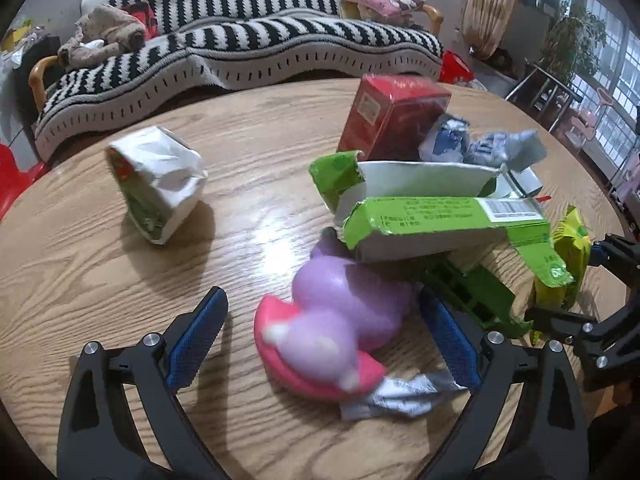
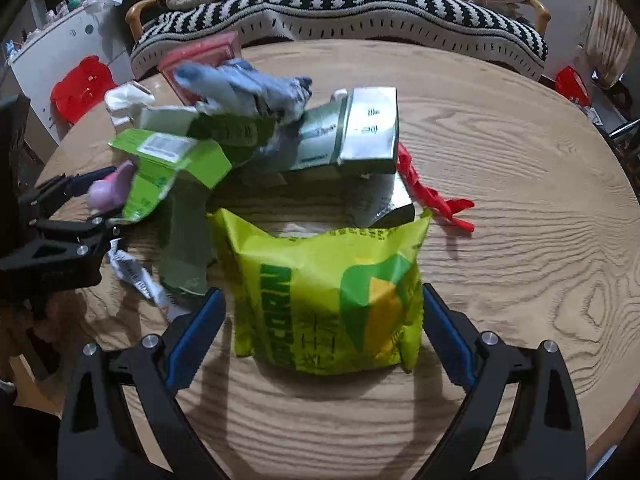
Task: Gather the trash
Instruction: 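Grasp the pink toy with the left gripper while the right grasps the POPCORN bag, then carry pink toy and POPCORN bag to the bin and open both grippers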
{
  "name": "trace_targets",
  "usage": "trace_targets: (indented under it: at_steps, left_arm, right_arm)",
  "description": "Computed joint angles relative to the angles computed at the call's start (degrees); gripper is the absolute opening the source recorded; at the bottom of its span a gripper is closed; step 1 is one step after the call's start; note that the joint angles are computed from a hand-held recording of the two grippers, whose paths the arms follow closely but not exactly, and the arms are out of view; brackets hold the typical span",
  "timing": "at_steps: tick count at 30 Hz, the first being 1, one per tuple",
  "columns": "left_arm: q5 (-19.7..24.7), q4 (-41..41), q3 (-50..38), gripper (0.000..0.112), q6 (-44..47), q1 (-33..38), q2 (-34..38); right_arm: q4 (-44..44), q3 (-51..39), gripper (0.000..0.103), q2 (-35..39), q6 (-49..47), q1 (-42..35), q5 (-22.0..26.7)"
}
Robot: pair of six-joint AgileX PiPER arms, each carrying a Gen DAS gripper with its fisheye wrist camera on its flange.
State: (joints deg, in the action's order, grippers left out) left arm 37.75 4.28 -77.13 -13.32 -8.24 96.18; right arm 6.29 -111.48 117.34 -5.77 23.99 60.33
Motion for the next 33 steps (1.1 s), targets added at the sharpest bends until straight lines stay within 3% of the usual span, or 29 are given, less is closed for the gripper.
trace_targets:
  at_steps: [2,4,8,23,33]
  left_arm:
    - [0.2,-1.3,-0.6,0.088,1.6,0.2,0.5]
    - [-0.2,-0.3,0.0,0.07,1.8,-0.5,0.0]
    - [1.1,2.4,1.3,0.06,-0.5,-1.3,-1.8]
    - [3.9,6.6,5.1,0.056,-6.2,-1.1,-8.7]
    - [10.7,14.7,1.0,0.056,-17.0,-9.4,-11.8]
  right_arm:
    - [-0.1,-0.2,0.09,0.4,0.1,-0.3,-0.1]
    - [0.6,-0.1,0.08,0.1,-0.2,-0.8,-0.2]
    - [2.6,-0.5,0.07,-0.6,-1.4,-1.7,0.3]
    - [2.0,4.2,0.067,-6.0,-1.9,-1.8,-3.1]
    - [6.5,10.8,0.067,-13.2,-5.8,-7.3,-5.8]
